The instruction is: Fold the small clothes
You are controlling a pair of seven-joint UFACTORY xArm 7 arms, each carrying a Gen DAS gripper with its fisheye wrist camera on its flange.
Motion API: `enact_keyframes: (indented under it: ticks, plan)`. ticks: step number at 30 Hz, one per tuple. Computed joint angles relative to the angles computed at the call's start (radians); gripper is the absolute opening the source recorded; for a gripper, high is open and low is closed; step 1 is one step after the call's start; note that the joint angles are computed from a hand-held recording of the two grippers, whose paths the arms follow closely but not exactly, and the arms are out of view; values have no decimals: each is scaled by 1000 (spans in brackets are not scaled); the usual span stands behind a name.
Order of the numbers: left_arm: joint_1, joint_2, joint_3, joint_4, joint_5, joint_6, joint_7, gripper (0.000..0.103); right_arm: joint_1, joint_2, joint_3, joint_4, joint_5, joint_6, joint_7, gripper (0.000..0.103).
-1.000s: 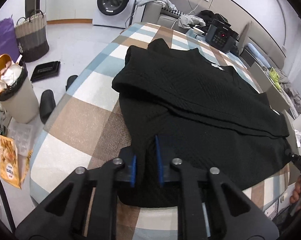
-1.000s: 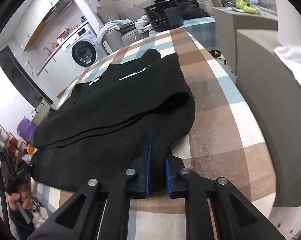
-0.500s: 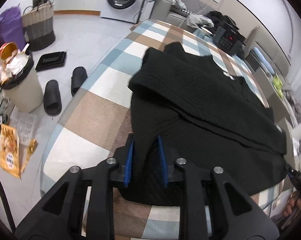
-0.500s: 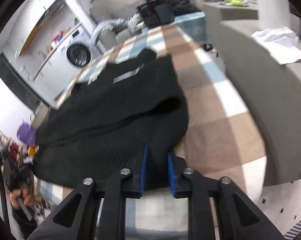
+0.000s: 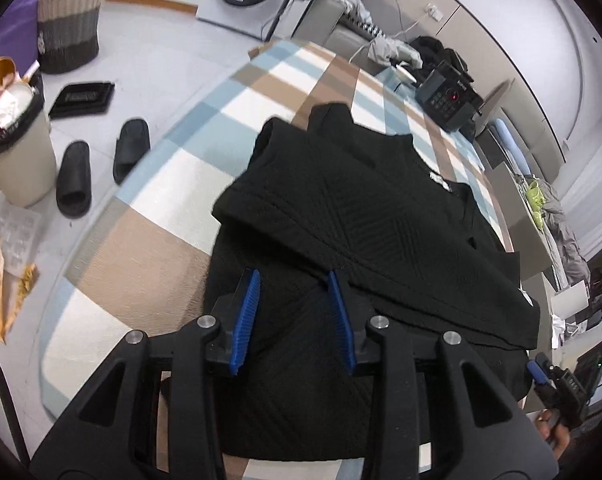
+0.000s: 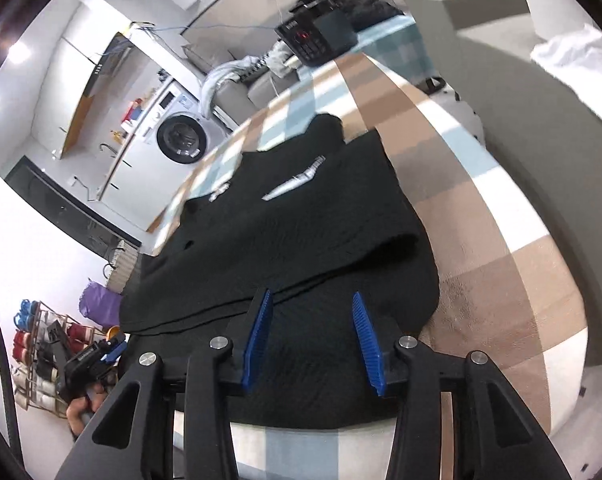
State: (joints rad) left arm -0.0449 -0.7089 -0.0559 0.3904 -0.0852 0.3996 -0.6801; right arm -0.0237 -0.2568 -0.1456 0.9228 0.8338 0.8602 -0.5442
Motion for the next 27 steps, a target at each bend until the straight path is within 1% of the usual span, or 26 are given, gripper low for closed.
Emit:
enact_keyframes:
  ticks: [3, 5, 6, 7, 9, 14, 18, 20, 21, 22, 23, 24, 25, 27]
  plan:
    - [-3, 36, 3, 5, -4, -20, 1, 37, 1, 30, -6, 11, 43, -4, -10, 43]
    - [-2, 67, 5, 13, -4, -35, 4, 38, -6, 63, -4, 29, 62, -14, -6, 43]
    - [2, 85, 0, 19, -1, -42, -1, 41, -10, 83, -1, 40, 73, -21, -5, 44]
    - [3, 97, 4, 23, -2, -46, 0, 44, -15, 103, 2, 54, 85, -27, -5, 44]
    - [-3, 123, 18, 30, -12, -72, 8, 46, -26, 130, 10, 73, 113, -38, -20, 44]
    - [17, 190, 20, 62, -11, -121, 2, 47, -47, 174, 37, 108, 172, -63, -42, 44]
    - [17, 241, 42, 92, -27, -154, 11, 47, -45, 172, 56, 112, 204, -108, -86, 43]
    - [18, 262, 48, 107, -37, -161, 12, 47, -43, 173, 60, 118, 207, -111, -95, 41]
    - [21, 268, 47, 108, -40, -175, 9, 47, -42, 172, 62, 121, 207, -114, -101, 35]
    - [33, 276, 37, 110, -34, -193, -1, 43, -41, 169, 64, 120, 205, -119, -108, 23]
    - [50, 281, 24, 110, -24, -205, -14, 37, -38, 166, 67, 119, 196, -131, -113, 18]
    - [57, 286, 19, 112, -17, -222, -20, 24, -35, 162, 72, 119, 178, -146, -109, 11]
    - [49, 292, 27, 114, -21, -239, -14, 14, -32, 160, 71, 123, 177, -145, -116, 4]
    - [51, 288, 21, 111, -13, -276, -11, 7, -26, 154, 68, 127, 191, -150, -127, 4]
